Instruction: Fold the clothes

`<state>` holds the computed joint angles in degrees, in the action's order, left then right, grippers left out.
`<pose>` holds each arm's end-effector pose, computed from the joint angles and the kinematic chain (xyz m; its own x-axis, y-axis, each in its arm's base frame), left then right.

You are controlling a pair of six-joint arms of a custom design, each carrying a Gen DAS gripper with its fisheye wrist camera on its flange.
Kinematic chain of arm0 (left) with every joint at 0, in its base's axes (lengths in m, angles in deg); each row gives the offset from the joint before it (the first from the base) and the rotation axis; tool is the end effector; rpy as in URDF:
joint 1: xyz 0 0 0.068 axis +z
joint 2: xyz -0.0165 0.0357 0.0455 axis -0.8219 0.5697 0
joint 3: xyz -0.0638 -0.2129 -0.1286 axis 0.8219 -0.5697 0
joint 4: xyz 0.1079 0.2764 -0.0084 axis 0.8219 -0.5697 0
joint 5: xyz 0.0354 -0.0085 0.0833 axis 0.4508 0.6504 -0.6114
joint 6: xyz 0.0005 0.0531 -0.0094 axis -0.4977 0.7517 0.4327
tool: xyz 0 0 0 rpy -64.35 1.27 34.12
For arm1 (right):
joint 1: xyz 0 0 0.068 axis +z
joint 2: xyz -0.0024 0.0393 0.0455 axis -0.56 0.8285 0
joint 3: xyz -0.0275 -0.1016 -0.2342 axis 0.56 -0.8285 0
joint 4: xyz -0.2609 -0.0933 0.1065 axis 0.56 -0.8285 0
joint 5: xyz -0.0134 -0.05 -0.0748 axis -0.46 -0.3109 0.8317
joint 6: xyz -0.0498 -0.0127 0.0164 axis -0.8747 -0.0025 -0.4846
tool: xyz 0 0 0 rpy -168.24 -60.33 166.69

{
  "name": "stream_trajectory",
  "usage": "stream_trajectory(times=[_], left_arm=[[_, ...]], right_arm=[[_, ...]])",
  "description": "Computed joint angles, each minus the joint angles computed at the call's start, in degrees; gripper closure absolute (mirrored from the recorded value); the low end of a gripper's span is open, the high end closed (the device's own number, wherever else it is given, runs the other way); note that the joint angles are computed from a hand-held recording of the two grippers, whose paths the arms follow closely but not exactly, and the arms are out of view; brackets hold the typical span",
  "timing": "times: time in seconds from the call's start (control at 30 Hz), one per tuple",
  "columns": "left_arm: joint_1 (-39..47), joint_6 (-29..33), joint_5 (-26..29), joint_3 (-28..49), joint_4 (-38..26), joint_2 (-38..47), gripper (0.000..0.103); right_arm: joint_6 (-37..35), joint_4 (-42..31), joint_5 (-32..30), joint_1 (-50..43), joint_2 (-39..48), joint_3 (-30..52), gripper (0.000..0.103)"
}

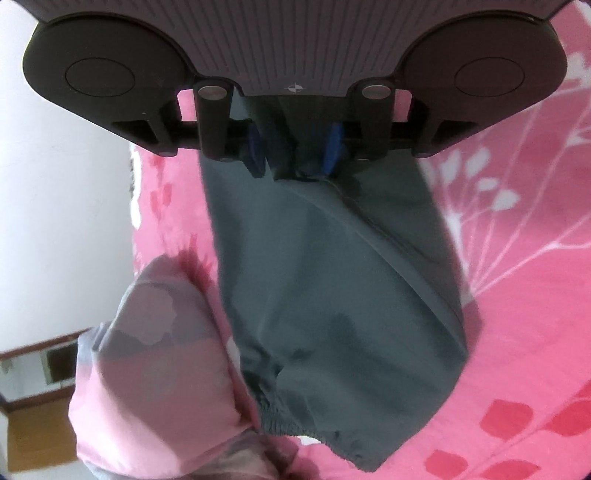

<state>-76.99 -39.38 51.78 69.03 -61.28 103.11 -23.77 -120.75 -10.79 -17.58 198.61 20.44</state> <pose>0.2398 -0.0922 0.1051 -0.4073 -0.8958 -0.1781 -0.5757 0.4032 -0.7114 0.4254 0.1497 0.1111 -0.9596 -0.2715 -0.0738 -0.2541 0.7238 0.6415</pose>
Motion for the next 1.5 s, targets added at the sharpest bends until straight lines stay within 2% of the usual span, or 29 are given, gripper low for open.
stream_trajectory(times=[0.07, 0.1, 0.17, 0.2, 0.23, 0.4, 0.53, 0.7, 0.83, 0.97, 1.0, 1.03, 1.07, 1.13, 1.3, 1.37, 1.47, 1.5], left_arm=[[-0.27, -0.37, -1.26, -1.39, 1.74, -1.13, 0.057], [-0.45, -0.25, -1.87, -1.76, 2.05, -1.48, 0.056], [-0.6, 0.48, -2.33, -1.83, 1.92, -1.32, 0.056], [-0.52, 0.95, -2.32, -1.52, 1.61, -0.9, 0.056], [-0.4, 1.44, -2.26, -1.12, 1.24, -0.41, 0.056], [-0.94, 3.02, -3.81, 0.12, -0.33, -0.26, 0.056], [-4.63, 2.54, -8.14, -1.66, -4.22, -6.66, 0.054], [-10.73, -0.03, -10.44, -3.62, -11.89, -14.22, 0.052], [-15.53, -3.07, -9.61, -3.39, -13.33, -12.94, 0.052], [-18.3, -5.74, -9.48, -3.47, -10.45, -9.59, 0.052], [-18.63, -5.83, -9.57, -3.33, -9.8, -8.71, 0.052], [-18.89, -5.8, -9.65, -3.16, -9.17, -7.83, 0.052], [-18.83, -5.25, -9.72, -2.9, -8.87, -7.22, 0.052], [-18.54, -3.83, -9.86, -2.3, -8.49, -6.19, 0.052], [-16.63, 1.4, -9.35, -0.56, -7.98, -3.05, 0.052], [-16.53, 3.16, -9.21, 0.43, -8.36, -1.13, 0.052], [-16.29, 6.06, -8.51, 2.81, -9.24, 3.22, 0.052], [-16.62, 6.78, -8.73, 3.11, -9.57, 3.86, 0.052]], right_arm=[[0.22, -2.61, -0.68, -1.0, 4.16, 4.56, 0.092], [0.54, -3.73, -0.57, -1.3, 5.76, 6.37, 0.09], [1.14, -5.4, -0.02, -1.9, 7.89, 8.99, 0.083], [1.51, -5.77, 0.23, -2.28, 8.32, 9.61, 0.075], [2.12, -5.32, 0.14, -2.89, 7.83, 9.14, 0.07], [4.03, -4.24, -4.44, -6.46, 5.84, 6.14, 0.057], [1.6, -5.12, -5.82, -6.89, 5.59, 5.29, 0.052], [-0.08, -4.0, -5.57, -5.92, 4.96, 3.06, 0.049], [0.82, -0.44, -6.49, -4.92, 4.23, 0.31, 0.049], [1.69, 4.0, -6.68, -3.95, 3.26, -2.73, 0.052], [1.72, 4.71, -6.7, -3.91, 2.98, -3.53, 0.059], [1.58, 5.13, -6.67, -3.87, 2.77, -4.16, 0.077], [1.03, 4.64, -6.63, -3.85, 2.71, -4.36, 0.086], [0.32, 3.36, -7.54, -3.9, 2.34, -4.99, 0.094], [-0.93, 1.96, -12.45, -4.58, -0.37, -9.06, 0.094], [-2.77, 1.93, -10.76, -3.99, -0.99, -10.14, 0.092], [-7.36, 1.61, -4.92, -2.96, -0.58, -10.04, 0.089], [-7.49, 1.2, -5.07, -3.16, -0.11, -9.57, 0.088]])
